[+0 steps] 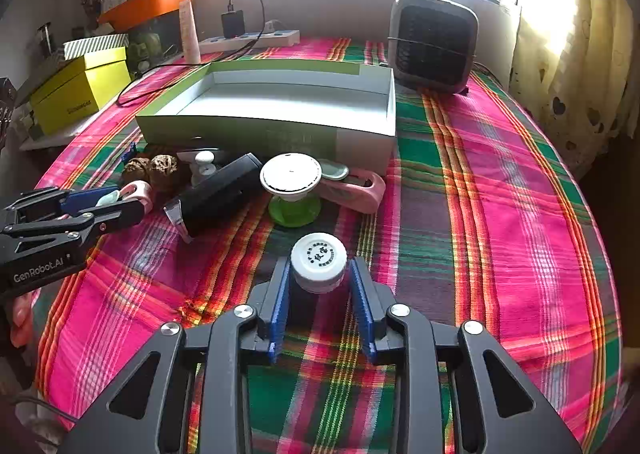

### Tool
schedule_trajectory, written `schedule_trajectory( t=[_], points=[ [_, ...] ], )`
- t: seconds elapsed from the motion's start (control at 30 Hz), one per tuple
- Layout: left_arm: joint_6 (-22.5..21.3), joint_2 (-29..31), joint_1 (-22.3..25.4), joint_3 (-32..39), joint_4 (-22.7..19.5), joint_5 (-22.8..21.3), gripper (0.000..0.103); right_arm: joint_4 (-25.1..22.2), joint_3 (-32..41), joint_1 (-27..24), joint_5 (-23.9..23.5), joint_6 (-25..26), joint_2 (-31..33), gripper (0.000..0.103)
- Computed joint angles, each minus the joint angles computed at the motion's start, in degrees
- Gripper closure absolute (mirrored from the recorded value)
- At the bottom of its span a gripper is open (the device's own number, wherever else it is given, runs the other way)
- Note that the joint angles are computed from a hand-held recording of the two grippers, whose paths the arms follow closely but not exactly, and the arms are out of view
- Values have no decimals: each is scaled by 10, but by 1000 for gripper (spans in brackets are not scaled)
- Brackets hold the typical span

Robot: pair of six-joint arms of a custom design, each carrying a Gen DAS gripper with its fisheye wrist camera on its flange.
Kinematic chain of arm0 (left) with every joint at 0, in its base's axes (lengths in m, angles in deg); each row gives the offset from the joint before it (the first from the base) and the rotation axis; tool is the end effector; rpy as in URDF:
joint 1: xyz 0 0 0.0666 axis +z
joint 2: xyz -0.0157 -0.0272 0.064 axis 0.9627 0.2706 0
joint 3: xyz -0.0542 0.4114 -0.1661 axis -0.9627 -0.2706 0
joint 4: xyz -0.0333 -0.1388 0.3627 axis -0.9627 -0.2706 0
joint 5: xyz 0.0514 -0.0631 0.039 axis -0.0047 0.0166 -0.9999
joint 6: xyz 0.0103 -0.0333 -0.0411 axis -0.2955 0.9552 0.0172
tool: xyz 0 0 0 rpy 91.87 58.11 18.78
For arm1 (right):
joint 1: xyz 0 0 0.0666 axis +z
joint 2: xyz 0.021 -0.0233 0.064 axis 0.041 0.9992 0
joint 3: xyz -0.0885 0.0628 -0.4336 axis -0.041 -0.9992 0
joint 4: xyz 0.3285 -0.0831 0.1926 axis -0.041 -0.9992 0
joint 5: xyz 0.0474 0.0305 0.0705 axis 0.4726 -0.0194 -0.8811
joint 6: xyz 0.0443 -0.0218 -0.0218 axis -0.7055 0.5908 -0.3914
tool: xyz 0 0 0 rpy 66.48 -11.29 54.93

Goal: Organize objects
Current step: 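Grasp the white round jar with the right tool while the left tool grasps the pink-and-mint clip, then carry the jar and the clip over the green-rimmed white box with both tools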

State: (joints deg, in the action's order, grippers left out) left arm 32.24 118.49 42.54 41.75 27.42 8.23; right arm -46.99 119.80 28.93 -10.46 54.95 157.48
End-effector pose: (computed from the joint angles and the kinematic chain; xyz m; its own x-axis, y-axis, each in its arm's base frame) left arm 0.4423 -0.2794 0.4485 -0.6582 0.3996 -0.6380 0.5820 0.8077 -0.0946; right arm 0.3454 0.1563 0.4268 -0.7491 0.1459 -0.6462 0.1972 0.9803 -0.0073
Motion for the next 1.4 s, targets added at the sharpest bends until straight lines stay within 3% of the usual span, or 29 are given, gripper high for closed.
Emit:
schedule_trajectory(
  t=[0.33,1.4],
  points=[
    [5,-1,-3,-1,1,6,87,1,-1,0,-1,-2,-1,74],
    [17,-11,-8,18,10,8,87,28,21,0,-6,13,-11,74]
  ],
)
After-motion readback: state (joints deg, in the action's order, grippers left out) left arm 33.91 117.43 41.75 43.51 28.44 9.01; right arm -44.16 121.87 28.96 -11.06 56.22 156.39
